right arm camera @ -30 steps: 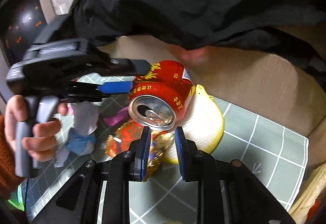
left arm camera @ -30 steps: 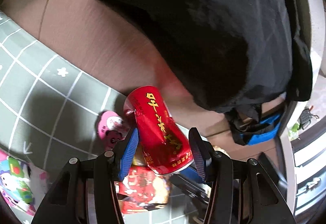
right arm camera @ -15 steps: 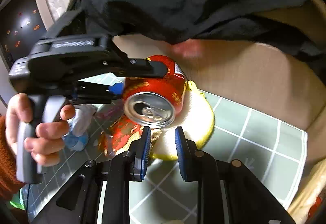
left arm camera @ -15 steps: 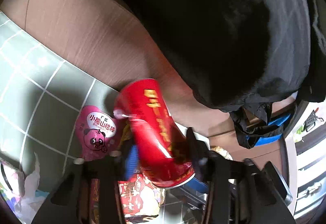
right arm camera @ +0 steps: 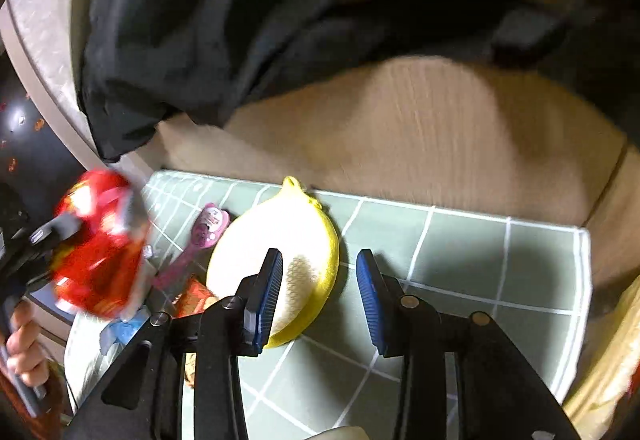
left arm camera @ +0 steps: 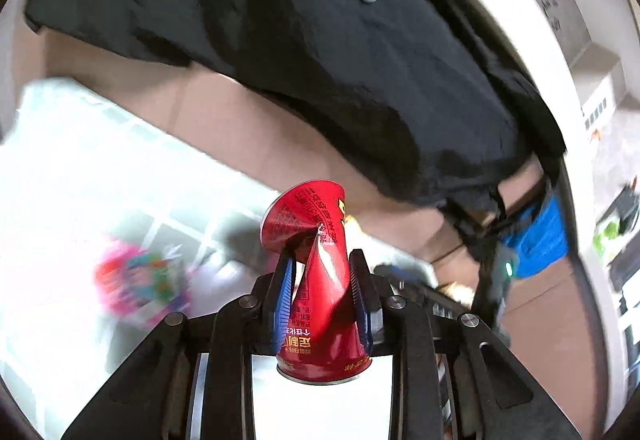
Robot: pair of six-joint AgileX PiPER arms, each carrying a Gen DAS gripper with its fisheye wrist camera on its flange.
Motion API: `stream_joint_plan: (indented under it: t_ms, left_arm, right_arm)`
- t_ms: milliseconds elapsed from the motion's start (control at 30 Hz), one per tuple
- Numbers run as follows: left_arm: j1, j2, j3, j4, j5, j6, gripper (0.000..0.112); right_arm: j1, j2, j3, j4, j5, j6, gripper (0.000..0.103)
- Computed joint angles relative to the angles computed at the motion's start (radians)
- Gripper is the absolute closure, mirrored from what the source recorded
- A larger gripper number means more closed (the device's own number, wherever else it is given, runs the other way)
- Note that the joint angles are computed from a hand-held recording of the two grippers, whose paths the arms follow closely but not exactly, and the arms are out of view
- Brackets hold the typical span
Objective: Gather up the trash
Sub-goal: 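Grasp the yellow round scrubber with the right gripper while the left holds the can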
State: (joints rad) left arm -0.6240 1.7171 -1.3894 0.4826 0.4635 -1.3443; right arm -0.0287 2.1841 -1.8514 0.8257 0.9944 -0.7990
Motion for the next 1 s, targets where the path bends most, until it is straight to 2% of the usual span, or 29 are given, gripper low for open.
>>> stream_joint_plan:
  t_ms: [67, 133, 200, 333, 400, 467, 567, 633, 733, 833, 1000]
  left_arm:
    - [-0.059, -0.059, 0.057, 0.12, 0.075, -0.096, 0.084]
    - [-0.132, -0.111, 0.108, 0.252, 0.183, -0.183, 0.084]
    - [-0.202, -0.153, 0.156, 0.349, 0.308, -0.259, 0.084]
    - [-0.283, -0.19, 0.229, 0.396, 0.413, -0.367, 0.084]
    - [-0.326, -0.188, 0.246, 0.416, 0.45, -0.407, 0.084]
    - [-0.355, -0.198, 0.278, 0.429, 0.463, -0.447, 0.084]
    - [-0.366, -0.203, 0.312, 0.433, 0.439, -0.504, 0.084]
    - [-0.367, -0.193, 0.322, 0.426, 0.429, -0.524, 0.084]
    - [-0.363, -0.17, 0.316, 0.404, 0.404, -0.519, 0.084]
    - [-0.366, -0.153, 0.315, 0.411, 0.401, -0.529, 0.084]
    - [-0.365, -0.147, 0.312, 0.434, 0.389, -0.564, 0.085]
  right_arm:
    - [0.014, 0.006, -0.007, -0.018, 0.003, 0.012, 0.066]
    - [0.025, -0.018, 0.026, -0.003, 0.001, -0.019, 0.082]
    - [0.043, -0.091, 0.11, 0.031, -0.03, -0.097, 0.084]
    - [0.084, -0.215, 0.218, 0.092, -0.03, -0.217, 0.086]
    - [0.101, -0.226, 0.209, 0.095, -0.006, -0.221, 0.085]
    - [0.143, -0.238, 0.211, 0.075, -0.016, -0.207, 0.085]
    - [0.21, -0.222, 0.206, 0.004, -0.043, -0.147, 0.083]
    - [0.233, -0.18, 0.171, -0.034, -0.029, -0.108, 0.083]
    - [0.233, -0.154, 0.175, 0.016, 0.013, -0.127, 0.083]
    - [0.249, -0.206, 0.242, 0.039, -0.023, -0.185, 0.091]
    - [0.212, -0.367, 0.375, 0.057, -0.1, -0.298, 0.092]
